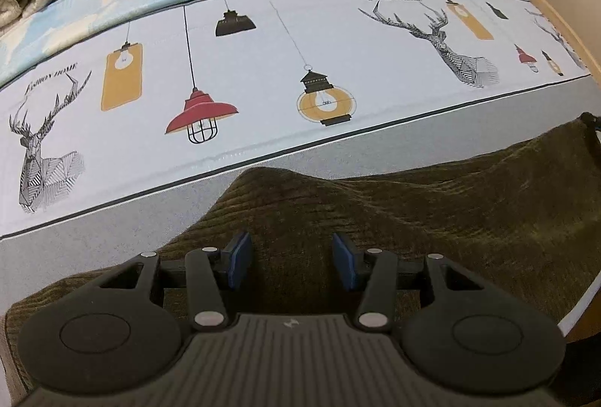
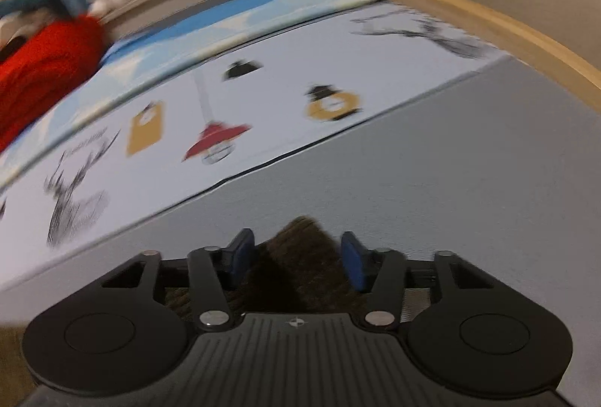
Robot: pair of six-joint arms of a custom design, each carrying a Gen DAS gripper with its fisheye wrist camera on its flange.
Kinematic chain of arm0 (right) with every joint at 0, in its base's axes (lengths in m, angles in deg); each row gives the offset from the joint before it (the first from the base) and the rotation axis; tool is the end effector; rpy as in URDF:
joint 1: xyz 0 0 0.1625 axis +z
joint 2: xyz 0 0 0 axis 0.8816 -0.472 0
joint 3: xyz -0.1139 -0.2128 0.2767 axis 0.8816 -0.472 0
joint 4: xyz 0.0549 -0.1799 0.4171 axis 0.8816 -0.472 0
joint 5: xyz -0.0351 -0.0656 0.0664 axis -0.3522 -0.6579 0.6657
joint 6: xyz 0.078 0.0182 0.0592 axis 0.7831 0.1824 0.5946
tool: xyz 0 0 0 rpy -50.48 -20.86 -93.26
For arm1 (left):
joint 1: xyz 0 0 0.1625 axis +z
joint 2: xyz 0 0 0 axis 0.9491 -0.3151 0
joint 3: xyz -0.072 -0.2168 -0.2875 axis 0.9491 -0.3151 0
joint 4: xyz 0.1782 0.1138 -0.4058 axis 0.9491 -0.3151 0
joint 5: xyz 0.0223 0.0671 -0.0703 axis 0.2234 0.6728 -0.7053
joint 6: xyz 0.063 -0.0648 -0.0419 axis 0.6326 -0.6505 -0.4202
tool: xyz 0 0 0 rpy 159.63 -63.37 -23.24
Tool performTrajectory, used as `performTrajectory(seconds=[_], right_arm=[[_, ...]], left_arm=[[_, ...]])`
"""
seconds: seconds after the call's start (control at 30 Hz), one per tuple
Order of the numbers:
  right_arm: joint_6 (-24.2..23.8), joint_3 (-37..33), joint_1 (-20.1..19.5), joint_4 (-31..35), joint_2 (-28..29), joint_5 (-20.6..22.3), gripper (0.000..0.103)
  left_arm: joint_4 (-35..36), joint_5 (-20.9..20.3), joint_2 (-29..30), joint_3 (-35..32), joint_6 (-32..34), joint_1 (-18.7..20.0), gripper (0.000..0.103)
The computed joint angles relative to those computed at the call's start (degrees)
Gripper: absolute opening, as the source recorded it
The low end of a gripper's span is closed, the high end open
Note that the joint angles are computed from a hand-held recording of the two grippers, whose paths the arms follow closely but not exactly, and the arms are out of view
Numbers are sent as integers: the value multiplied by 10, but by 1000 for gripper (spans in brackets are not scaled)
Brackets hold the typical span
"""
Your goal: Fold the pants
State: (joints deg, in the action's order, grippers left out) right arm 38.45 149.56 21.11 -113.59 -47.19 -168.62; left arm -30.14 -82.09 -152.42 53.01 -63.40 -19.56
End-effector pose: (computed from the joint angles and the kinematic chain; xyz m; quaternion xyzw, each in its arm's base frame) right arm 0.0314 -0.4791 0.3342 0.0145 -0.8780 0.3707 0.3023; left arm -0.1167 -0.4797 0.3468 0.1441 0.9141 -0.1497 0.3482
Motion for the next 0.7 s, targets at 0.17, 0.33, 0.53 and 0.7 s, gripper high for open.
performTrajectory(seconds=[0.17, 0.33, 0.53, 0.7], right_arm=[[6, -2, 8, -84, 10, -12, 8], [42, -7, 11, -51, 18, -63, 16], [81, -14, 47, -60, 11, -130, 34], [105, 19, 69, -24, -58, -156, 43]], left_arm=[[-5, 3, 14, -7, -4, 5, 53], [-19, 2, 23, -9, -3, 13, 53], [75, 52, 68, -36, -65, 55, 40], [39, 41, 37, -20, -44, 30, 40]])
